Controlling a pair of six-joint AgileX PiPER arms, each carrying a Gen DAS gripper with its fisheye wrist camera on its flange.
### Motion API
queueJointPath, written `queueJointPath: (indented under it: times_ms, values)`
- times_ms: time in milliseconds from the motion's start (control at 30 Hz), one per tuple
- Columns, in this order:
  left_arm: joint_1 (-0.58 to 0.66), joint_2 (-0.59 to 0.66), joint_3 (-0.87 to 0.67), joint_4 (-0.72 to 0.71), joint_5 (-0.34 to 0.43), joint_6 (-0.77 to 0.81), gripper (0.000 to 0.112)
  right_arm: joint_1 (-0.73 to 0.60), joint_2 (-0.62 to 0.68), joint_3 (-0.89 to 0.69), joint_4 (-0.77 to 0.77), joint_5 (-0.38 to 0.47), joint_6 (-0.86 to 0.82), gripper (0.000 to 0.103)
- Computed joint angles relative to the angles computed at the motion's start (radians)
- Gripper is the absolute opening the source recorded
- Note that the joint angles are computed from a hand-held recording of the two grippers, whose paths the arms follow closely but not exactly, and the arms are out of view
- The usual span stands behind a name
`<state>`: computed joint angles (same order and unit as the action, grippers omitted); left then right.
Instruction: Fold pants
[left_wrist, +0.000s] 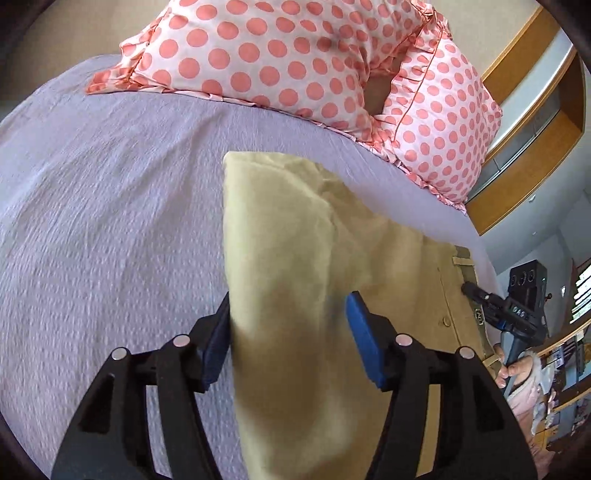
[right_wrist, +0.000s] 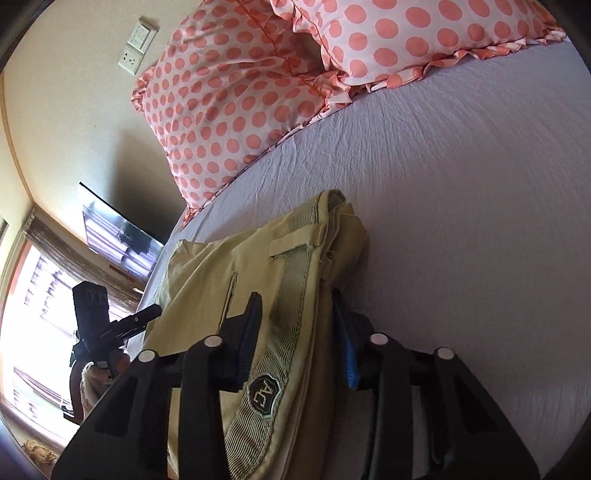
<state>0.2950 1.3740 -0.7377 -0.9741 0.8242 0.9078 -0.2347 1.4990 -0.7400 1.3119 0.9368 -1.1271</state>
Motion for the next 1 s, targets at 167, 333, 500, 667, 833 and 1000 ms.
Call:
queueJointPath:
  times_ms: [167, 333, 500, 667, 833, 1000]
  values:
    - [0.025, 0.028, -0.036, -0.053, 0.063, 0.03, 0.004, -0.06, 0.051, -0.021, 0.081, 0.194, -0.093, 0.009]
    - [-0.044, -0.019, -0.13, -0.057, 0.018, -0.019, 0.004, 0.007, 0.045, -0.144, 0.105, 0.145, -0.086, 0.008]
    - [-0.254, 0.114, -0.313, 0.134, -0.265, -0.278, 0.005, 0.055, 0.2, -0.333, 0.227, 0.029, -0.101, 0.008]
    - [-0.37, 0.352, -0.507, 0.611, -0.31, -0.777, 0.016, 0.202, 0.256, -0.398, -0.034, -0.418, 0.129, 0.015]
    - [-0.388, 0.152, -0.289, 0.728, -0.48, -0.83, 0.042, 0.226, 0.089, -0.226, 0.033, -0.542, 0.041, 0.072]
    - [-0.407, 0.026, -0.177, 0.293, -0.39, -0.427, 0.068, 0.25, 0.018, -0.13, 0.143, -0.391, -0.086, 0.083]
